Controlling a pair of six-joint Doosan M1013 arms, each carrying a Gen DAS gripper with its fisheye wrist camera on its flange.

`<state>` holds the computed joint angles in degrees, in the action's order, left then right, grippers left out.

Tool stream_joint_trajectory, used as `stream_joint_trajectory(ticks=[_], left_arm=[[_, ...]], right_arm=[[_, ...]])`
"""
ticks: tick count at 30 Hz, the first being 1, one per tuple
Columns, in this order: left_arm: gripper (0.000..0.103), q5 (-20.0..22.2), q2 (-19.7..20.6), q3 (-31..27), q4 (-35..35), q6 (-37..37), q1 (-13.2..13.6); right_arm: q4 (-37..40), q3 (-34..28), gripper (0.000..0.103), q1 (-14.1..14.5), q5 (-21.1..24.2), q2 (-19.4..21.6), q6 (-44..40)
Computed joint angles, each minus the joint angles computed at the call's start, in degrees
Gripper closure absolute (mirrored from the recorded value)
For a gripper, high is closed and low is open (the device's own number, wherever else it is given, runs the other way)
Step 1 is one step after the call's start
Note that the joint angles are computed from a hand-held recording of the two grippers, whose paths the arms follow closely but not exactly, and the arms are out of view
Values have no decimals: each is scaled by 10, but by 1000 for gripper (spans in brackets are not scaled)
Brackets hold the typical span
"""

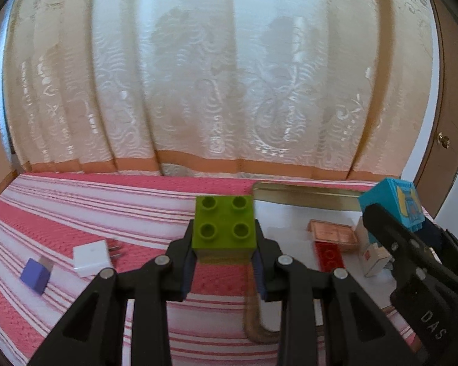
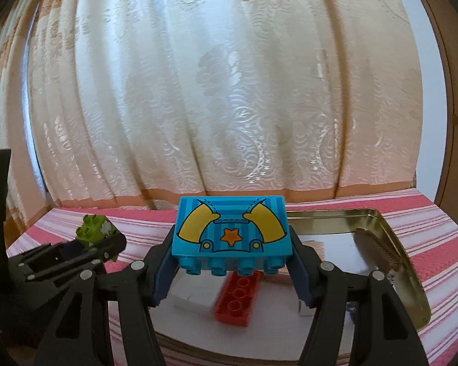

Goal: Organize rigid objects
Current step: 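Carry the green brick and blue block toward the gold tin with both tools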

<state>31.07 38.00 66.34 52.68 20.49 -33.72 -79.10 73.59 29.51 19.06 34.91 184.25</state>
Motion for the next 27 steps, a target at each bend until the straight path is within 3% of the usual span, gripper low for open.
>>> stream_joint_trajectory(ticks=[10, 22, 27], left_arm=[[73, 1, 21, -35, -20, 39, -13], [73, 14, 46, -72, -52, 90, -21], [73, 22, 55, -88, -67, 107, -25]], right_arm=[[-63, 15, 37, -10, 30, -6, 52], [1, 18, 37, -33, 71, -8, 19], [-12, 24, 37, -39, 79, -12, 33]])
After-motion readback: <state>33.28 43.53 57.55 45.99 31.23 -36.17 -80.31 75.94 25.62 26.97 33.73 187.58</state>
